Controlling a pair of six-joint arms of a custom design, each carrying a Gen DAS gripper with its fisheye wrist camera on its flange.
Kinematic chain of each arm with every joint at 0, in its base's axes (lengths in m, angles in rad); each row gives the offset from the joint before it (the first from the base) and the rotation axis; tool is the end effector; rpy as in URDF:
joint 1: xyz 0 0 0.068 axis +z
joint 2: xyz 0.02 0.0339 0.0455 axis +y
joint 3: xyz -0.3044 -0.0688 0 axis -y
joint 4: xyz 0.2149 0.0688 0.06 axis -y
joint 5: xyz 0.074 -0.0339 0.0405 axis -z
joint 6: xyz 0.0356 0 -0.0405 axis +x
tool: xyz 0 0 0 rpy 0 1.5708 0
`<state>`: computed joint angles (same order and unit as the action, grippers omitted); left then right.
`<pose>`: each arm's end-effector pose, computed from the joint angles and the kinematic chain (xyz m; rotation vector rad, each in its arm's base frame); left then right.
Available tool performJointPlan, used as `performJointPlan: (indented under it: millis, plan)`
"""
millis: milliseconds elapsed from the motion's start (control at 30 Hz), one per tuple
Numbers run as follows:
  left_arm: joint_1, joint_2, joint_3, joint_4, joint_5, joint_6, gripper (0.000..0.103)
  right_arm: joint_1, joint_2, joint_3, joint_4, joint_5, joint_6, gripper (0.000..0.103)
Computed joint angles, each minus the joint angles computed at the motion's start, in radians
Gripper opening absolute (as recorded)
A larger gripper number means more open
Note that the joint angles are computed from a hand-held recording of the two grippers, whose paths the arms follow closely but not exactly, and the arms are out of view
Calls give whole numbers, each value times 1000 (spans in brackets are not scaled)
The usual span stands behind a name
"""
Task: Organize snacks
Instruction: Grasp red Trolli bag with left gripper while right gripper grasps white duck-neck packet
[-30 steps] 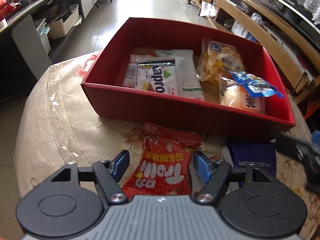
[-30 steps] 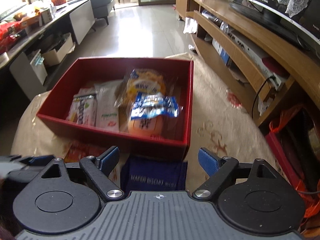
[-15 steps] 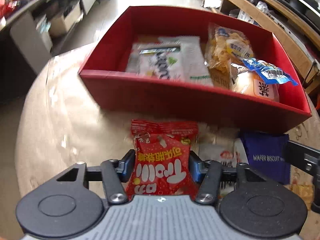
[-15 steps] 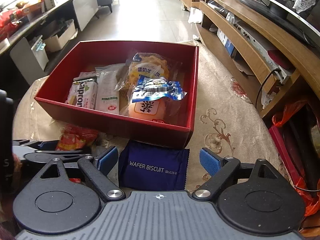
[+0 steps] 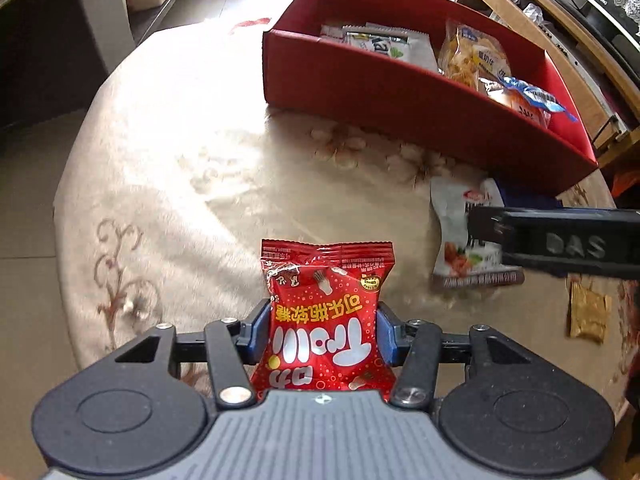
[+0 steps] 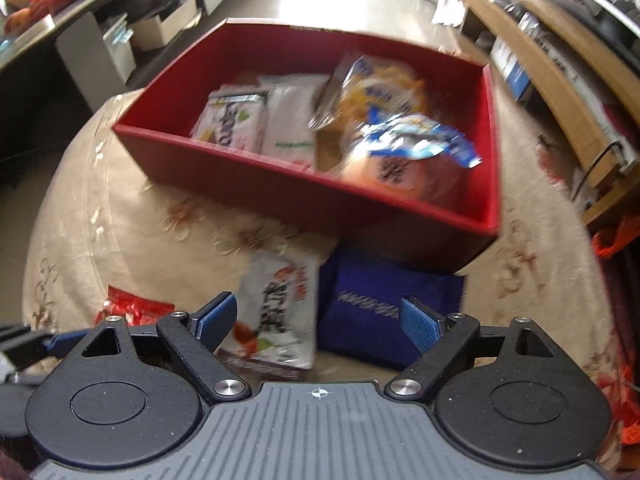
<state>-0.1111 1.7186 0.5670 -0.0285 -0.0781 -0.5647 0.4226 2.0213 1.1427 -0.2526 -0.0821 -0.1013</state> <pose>0.2476 -0.0248 0.1415 -0.6383 2.6714 -0.0789 0.3476 0.1595 0.1613 -0.7267 2.6142 0.2070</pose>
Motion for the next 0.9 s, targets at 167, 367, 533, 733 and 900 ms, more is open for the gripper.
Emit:
performJointPlan:
  millis: [167, 367, 533, 733, 900]
  plan:
    - [20, -7, -11, 8, 29, 9, 50, 35, 48, 31, -25, -28, 28, 90]
    - [23, -13, -21, 16, 36, 34, 50, 89, 102, 61, -13, 1, 27, 87]
    - [25, -19, -27, 13, 40, 47, 50, 114, 104, 51, 4, 48, -5, 74]
    - [16, -53, -51, -4, 38, 40, 50, 83, 24, -61, 12, 25, -46, 64]
    - [1, -80, -91, 6, 32, 62, 52, 52, -63, -161, 9, -25, -19, 63]
